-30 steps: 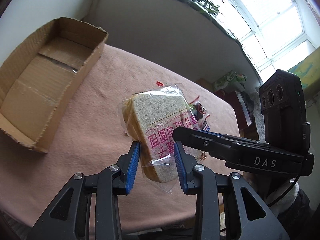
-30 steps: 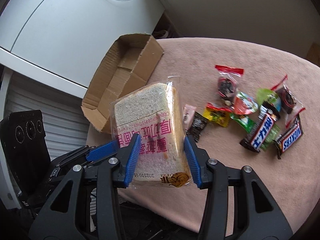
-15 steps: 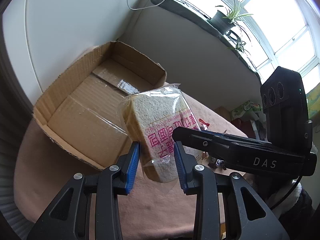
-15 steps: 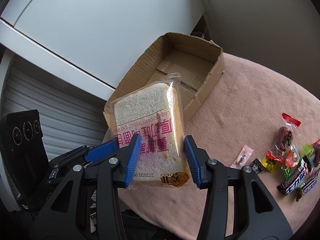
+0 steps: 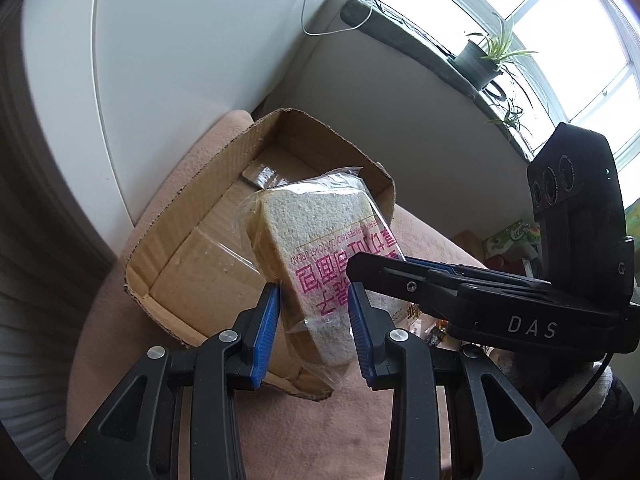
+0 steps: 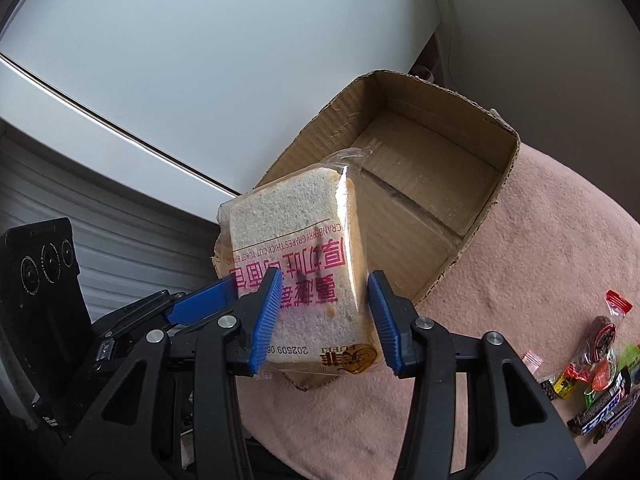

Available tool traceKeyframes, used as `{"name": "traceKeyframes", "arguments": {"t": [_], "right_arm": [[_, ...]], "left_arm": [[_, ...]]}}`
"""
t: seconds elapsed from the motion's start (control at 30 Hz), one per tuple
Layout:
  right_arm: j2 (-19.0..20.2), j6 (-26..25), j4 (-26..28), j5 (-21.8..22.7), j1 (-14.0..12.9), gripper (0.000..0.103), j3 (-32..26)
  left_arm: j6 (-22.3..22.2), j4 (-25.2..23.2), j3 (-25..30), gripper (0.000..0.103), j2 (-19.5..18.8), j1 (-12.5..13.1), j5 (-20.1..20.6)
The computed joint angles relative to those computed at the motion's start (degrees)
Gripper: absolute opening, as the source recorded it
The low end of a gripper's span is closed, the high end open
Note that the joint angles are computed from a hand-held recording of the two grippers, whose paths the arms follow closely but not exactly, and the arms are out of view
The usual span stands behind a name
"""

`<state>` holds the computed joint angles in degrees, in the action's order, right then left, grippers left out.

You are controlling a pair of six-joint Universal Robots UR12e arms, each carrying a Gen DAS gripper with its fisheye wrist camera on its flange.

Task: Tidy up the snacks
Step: 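Carry the bread loaf into the cardboard box and open both grippers, then move both grippers back over the pile of candies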

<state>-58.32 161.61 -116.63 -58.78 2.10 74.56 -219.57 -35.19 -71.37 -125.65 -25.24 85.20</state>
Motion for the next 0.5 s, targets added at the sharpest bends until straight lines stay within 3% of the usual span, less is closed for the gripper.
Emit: {"name": "traceKeyframes", "arguments": {"t": [0.13,0.5], "right_arm": [[0.24,2.05,-1.75,-2.41,0.33,0.049,0.05],[-1.36,3.30,-4.06,-2.39,-1.24,0.058,2.44]], "left_arm": [[0.28,-3.43,0.88,0.032,-0.51,-0.14,2.75],[-0.72,-3.96,-0.56,0.032,0.45,-0.16,3.73]]}}
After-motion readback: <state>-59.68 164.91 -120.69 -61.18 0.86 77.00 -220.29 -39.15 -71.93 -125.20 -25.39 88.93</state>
